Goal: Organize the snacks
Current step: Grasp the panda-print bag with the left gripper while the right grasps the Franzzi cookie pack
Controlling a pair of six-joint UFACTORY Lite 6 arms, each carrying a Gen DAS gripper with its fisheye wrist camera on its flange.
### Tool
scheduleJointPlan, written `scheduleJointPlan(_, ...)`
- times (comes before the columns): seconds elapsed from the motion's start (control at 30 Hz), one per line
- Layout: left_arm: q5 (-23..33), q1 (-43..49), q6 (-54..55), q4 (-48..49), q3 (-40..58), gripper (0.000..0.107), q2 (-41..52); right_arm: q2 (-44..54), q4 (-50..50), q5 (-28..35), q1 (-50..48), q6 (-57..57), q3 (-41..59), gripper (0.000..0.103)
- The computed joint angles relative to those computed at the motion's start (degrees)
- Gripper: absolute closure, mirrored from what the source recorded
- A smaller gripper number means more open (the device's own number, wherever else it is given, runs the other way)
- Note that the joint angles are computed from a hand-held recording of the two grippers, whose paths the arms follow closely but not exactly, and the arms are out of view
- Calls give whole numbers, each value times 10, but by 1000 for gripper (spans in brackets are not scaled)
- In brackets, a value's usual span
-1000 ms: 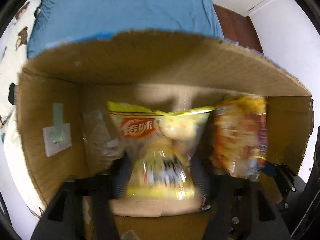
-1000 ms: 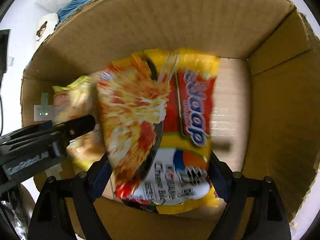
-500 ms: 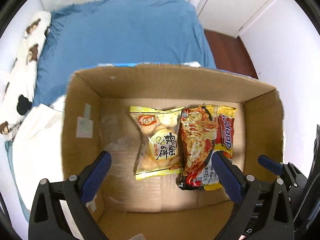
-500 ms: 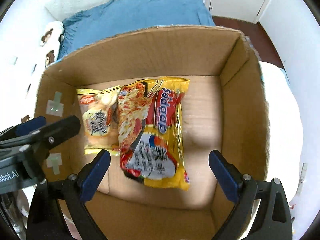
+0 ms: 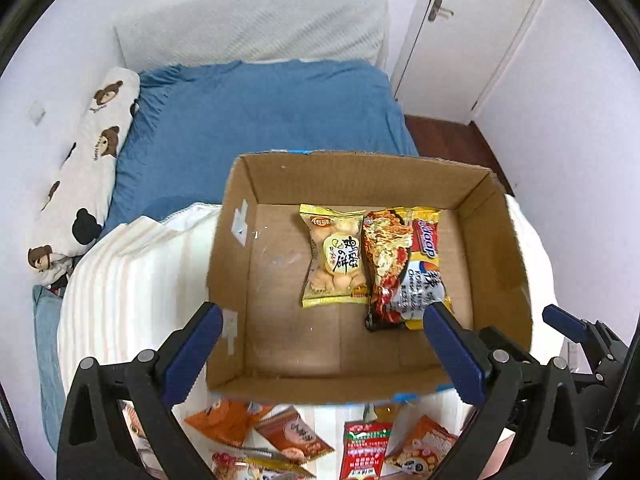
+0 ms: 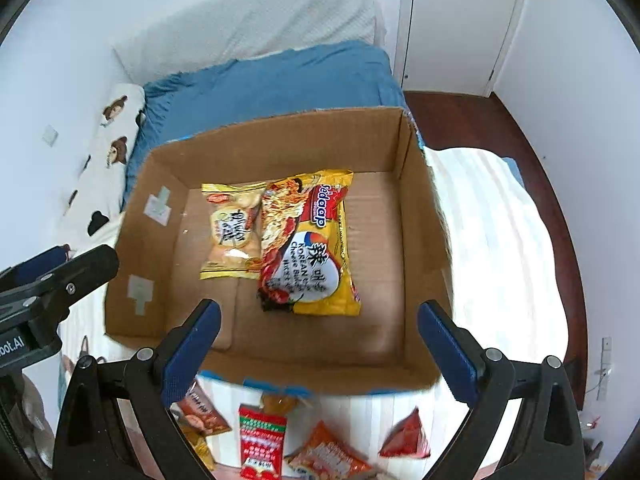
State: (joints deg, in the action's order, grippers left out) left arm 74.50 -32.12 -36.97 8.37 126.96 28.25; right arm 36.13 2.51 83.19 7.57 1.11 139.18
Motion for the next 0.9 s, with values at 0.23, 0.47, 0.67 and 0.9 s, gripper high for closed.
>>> scheduleJointPlan(0.23, 6, -67, -80, 58, -108, 4, -125, -167, 22, -33, -1, -1, -171, 2)
scheduleJointPlan(0.47, 6, -169, -217, 114, -333, 4, -307, -368, 101, -39, -58, -35, -427, 2)
scheduleJointPlan(0.67, 4, -282, -381, 97, -591, 4, -461, -558, 125, -36, -155, -80, -682, 2)
scheduleJointPlan(0.9, -117, -303, -433, -2, -813, 4, -529, -656, 140, -19, -376, -178, -858, 2)
